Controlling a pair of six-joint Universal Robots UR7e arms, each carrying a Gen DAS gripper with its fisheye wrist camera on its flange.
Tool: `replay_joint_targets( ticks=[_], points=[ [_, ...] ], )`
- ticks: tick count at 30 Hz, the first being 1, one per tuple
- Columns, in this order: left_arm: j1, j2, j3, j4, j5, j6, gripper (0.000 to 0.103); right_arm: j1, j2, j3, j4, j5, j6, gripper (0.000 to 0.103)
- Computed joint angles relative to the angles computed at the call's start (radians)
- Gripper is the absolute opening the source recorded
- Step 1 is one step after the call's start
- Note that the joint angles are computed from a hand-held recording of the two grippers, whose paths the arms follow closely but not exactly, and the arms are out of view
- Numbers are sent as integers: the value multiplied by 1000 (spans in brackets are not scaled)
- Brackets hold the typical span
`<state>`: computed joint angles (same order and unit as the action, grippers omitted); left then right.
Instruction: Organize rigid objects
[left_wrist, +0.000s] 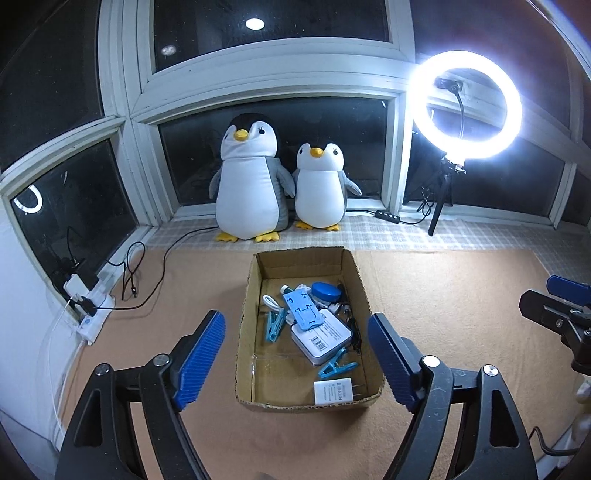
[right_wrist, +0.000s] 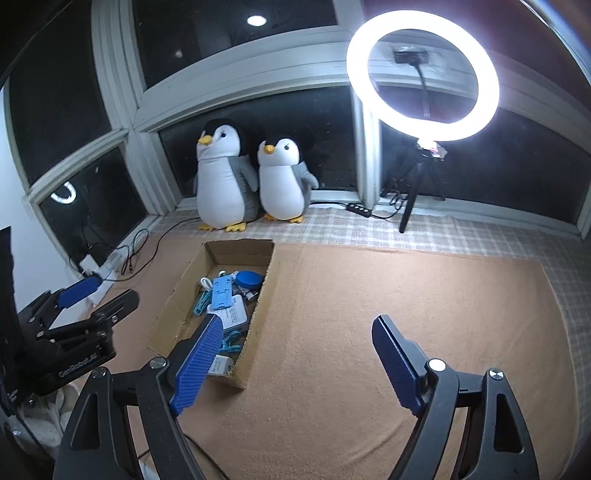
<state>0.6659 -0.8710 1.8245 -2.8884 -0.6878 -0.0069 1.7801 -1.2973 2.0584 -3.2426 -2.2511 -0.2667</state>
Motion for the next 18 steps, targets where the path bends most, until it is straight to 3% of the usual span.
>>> replay_joint_targets(
  ticks=[9,18],
  points=[
    [-14,-8,21,-38,22,-4,94,9,25,11,-90,-47,-21,86],
    [-1,-2,12,-12,30,-36,95,23,60,-7,-119,-66,-72,88]
  ],
)
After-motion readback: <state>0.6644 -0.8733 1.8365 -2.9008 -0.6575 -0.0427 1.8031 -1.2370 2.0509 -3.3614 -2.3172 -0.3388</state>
